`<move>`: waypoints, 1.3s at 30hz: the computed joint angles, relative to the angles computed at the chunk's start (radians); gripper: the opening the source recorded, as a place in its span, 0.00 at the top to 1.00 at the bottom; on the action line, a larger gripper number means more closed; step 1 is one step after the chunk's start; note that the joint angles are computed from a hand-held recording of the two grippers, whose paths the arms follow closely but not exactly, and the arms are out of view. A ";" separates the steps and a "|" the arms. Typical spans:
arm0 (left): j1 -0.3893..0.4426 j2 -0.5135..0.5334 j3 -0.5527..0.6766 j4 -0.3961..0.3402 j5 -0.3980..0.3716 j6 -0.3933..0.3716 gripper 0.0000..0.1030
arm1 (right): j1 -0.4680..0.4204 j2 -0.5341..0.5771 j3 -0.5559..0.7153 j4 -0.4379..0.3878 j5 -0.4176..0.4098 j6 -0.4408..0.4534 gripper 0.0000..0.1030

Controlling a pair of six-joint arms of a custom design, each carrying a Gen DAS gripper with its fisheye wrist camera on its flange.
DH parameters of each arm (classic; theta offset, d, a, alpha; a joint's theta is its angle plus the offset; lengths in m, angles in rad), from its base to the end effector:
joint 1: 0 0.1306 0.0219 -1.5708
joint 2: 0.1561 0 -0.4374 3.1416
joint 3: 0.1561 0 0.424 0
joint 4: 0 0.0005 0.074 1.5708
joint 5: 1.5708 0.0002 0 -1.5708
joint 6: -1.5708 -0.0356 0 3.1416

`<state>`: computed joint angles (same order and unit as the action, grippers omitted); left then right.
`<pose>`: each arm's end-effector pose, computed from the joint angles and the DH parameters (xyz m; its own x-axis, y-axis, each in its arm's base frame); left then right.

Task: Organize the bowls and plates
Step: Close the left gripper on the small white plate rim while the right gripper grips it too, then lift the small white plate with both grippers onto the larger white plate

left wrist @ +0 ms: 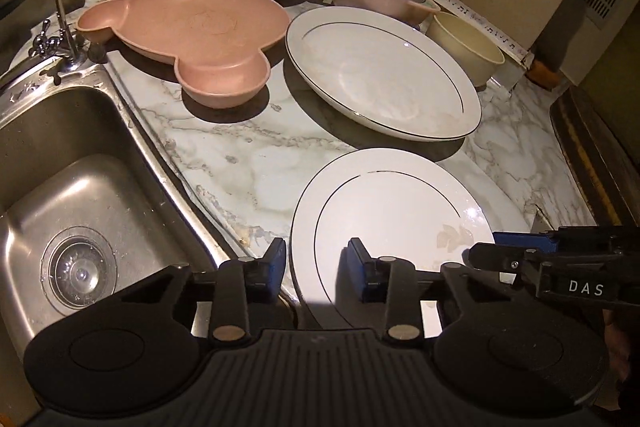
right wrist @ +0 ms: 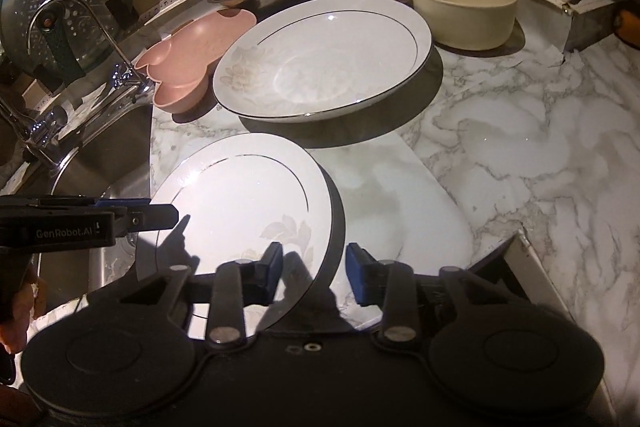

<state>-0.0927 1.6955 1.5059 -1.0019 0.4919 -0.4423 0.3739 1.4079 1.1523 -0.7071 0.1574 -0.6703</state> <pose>0.5942 -0.0726 0.3730 -0.7265 0.4464 -0.5224 0.6270 0.7417 -0.2380 0.4596 0.1738 0.3711 -0.7710 0.3566 -0.5276 0.2573 0.9323 0.2541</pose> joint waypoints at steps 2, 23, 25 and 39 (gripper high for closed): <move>-0.001 0.005 0.004 -0.003 -0.005 0.006 0.74 | -0.003 0.000 0.000 0.002 -0.005 0.003 0.70; 0.017 -0.014 0.006 0.028 0.014 0.107 0.88 | 0.005 0.002 0.010 -0.003 -0.002 -0.028 0.89; 0.014 -0.018 0.009 0.036 0.013 0.107 0.88 | 0.006 0.000 0.019 -0.015 0.002 -0.035 0.89; -0.053 0.079 0.206 0.018 -0.016 0.135 0.88 | -0.050 0.028 0.141 -0.073 0.015 -0.057 0.91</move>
<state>-0.1454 1.7750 1.7121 -0.9840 0.4757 -0.3071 0.3235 1.4364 1.2933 -0.7802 0.1723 -0.7270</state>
